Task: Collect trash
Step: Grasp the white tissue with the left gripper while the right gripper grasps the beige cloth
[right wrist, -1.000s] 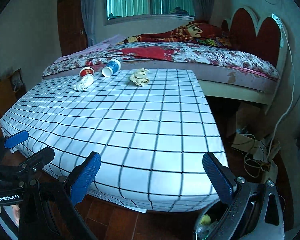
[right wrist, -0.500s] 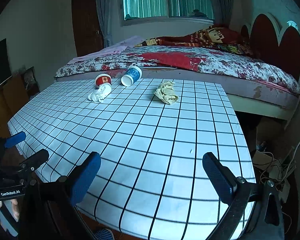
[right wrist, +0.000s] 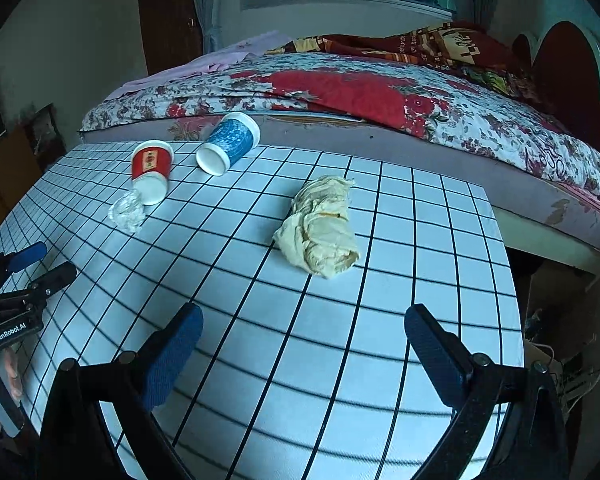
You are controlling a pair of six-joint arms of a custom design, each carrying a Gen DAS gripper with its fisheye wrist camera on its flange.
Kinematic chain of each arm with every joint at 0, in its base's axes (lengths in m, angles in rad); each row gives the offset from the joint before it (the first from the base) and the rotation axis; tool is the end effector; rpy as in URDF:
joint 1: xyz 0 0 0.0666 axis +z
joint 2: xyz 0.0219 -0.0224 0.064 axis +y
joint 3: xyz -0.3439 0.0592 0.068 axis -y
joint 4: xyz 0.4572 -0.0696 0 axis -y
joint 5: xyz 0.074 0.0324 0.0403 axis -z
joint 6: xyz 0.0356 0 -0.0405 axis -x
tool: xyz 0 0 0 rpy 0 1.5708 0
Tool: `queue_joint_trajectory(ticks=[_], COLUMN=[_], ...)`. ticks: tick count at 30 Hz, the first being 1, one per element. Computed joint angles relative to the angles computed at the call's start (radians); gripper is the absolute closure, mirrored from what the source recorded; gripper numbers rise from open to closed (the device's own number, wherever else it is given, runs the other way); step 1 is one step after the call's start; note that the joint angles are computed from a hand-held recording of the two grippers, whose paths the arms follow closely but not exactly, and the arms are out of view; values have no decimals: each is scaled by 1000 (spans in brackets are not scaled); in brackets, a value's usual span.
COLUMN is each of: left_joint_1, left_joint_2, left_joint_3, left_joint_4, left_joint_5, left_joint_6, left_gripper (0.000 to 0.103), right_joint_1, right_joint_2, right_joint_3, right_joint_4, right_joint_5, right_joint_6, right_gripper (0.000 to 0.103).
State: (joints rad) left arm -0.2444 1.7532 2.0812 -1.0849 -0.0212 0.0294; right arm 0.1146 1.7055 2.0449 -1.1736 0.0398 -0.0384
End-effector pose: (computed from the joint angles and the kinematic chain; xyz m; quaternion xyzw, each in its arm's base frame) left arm 0.6439 -0.1602 0.5283 0.0944 0.9134 -0.0444 0.3934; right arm 0.6361 0.0714 0.5332 -0.0284 0.9324 0.0090 0.3603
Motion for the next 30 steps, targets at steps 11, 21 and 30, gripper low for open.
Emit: queue_joint_trajectory(ticks=[11,21,30], left_joint_1=[24,36,35], left_joint_2=[434,501,264], left_joint_3=[608,702,334], left_joint_4=[-277,-322,-143], left_joint_5=[-4,57,87], left_joint_6=[7,-13,-29], left_gripper=[22,53,73], right_joint_1=[-26,-31,-28], right_joint_2=[348,351,197], right_joint_3=[443,417,212], right_joint_4=[-162,-171,-72], right_joint_5=[-48,-68,-90], right_joint_6=[10,-1,-3], right_gripper=[18,57,78])
